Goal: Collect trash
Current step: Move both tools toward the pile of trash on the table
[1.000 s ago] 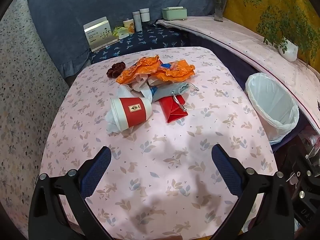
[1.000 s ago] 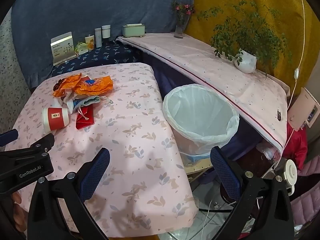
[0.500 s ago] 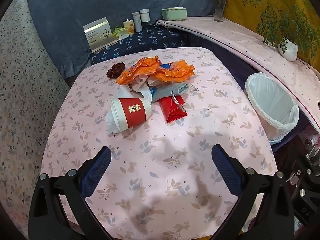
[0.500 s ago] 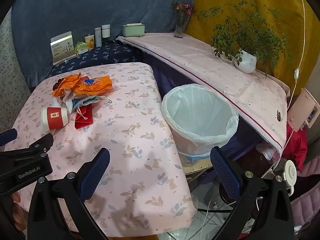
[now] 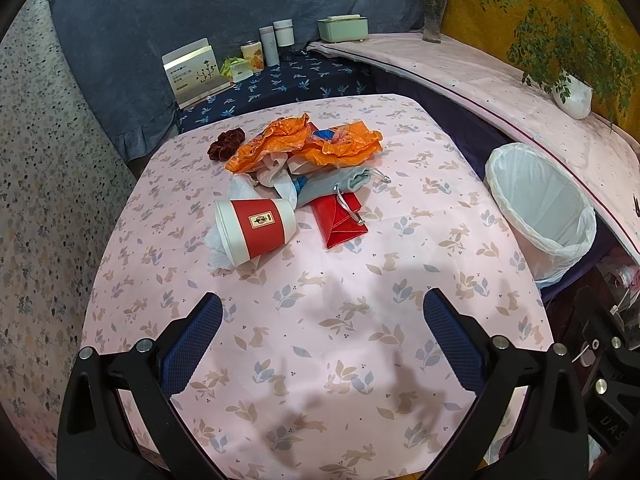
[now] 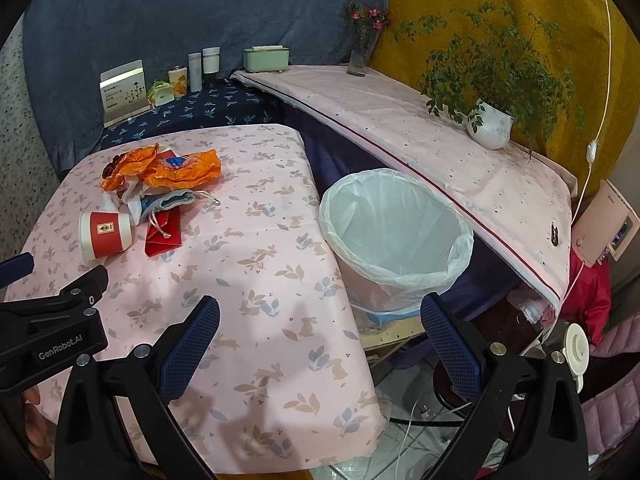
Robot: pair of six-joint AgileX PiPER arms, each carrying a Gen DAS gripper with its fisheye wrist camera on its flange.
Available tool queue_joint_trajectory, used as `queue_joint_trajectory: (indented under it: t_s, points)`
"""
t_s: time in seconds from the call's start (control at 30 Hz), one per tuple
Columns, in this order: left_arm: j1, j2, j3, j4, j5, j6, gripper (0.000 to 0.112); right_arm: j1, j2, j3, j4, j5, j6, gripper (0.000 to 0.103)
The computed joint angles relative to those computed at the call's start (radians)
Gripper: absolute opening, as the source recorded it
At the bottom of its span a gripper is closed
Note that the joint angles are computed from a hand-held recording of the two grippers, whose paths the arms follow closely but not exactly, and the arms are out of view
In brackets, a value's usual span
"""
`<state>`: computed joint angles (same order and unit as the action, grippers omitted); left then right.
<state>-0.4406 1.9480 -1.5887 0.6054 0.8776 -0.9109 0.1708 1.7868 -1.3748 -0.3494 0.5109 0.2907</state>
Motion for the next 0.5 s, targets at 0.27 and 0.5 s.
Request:
queue_joint_trajectory:
  t_s: [0.27,0.5]
  points:
    - [-0.001,0.02,-0.025,-0.013,0.008,0.017,0.096,-0.004,0.014,-0.019,0.004,0.011,0.002,0.096]
    - [0.003,0.025,-0.027,-0.018,0.002,0.02,0.096,-0.001,0.02,-0.023,-0.006,0.011,0.01,0.096]
